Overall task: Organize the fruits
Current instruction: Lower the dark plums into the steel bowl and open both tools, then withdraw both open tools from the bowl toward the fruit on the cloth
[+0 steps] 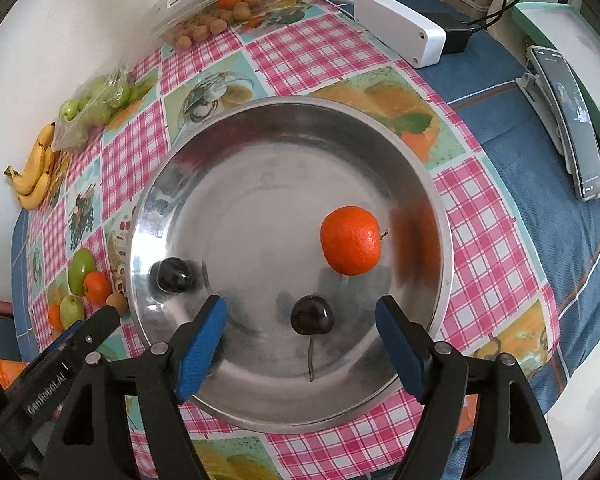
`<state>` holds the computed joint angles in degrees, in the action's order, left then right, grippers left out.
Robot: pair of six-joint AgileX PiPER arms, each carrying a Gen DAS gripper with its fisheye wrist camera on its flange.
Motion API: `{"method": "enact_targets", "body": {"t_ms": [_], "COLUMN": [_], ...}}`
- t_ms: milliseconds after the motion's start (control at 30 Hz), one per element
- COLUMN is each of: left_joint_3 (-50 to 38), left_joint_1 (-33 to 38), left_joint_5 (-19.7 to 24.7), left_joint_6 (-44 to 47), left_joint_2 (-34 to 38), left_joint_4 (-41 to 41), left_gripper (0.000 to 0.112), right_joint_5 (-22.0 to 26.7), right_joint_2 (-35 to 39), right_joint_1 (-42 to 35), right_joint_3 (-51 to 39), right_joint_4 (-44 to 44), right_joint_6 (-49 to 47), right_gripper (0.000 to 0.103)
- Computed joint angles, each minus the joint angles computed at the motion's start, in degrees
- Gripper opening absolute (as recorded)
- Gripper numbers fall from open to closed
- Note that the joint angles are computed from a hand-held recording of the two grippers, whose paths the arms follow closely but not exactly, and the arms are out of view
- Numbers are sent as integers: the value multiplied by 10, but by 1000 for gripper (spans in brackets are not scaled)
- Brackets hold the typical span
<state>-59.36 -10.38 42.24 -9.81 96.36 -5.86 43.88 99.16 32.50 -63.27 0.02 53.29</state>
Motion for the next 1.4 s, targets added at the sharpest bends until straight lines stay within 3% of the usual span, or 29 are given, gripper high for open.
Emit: {"method": "enact_targets", "body": {"t_ms": [167, 233, 267, 600, 1000, 1400], "left_joint_3": [2, 5, 8, 9, 8, 10], "left_joint_1": [8, 11, 11, 16, 57, 125], "left_joint_5": [-6, -10, -14, -21, -19, -26], "left_joint_6": [-39, -44, -45, -40, 5, 26], "left_joint_2": [0, -3, -5, -7, -16, -24], "left_joint_4": [35, 42, 44, 41, -3, 4], "left_gripper": [99, 102, 103, 103, 103, 103], "right_joint_5": [-14, -15, -16, -33, -28, 39], "right_joint_2": [-1, -1, -1, 4, 24, 52], "right_joint_1": [0, 3, 4, -5, 22, 79], "right_joint_3": [4, 3, 3, 14, -26, -107], "right_joint_4": [-3, -9, -13, 28, 10, -149], "right_joint_6": [-6, -3, -1, -41, -75, 79], "right_gripper": [86, 102, 103, 103, 103, 103]}}
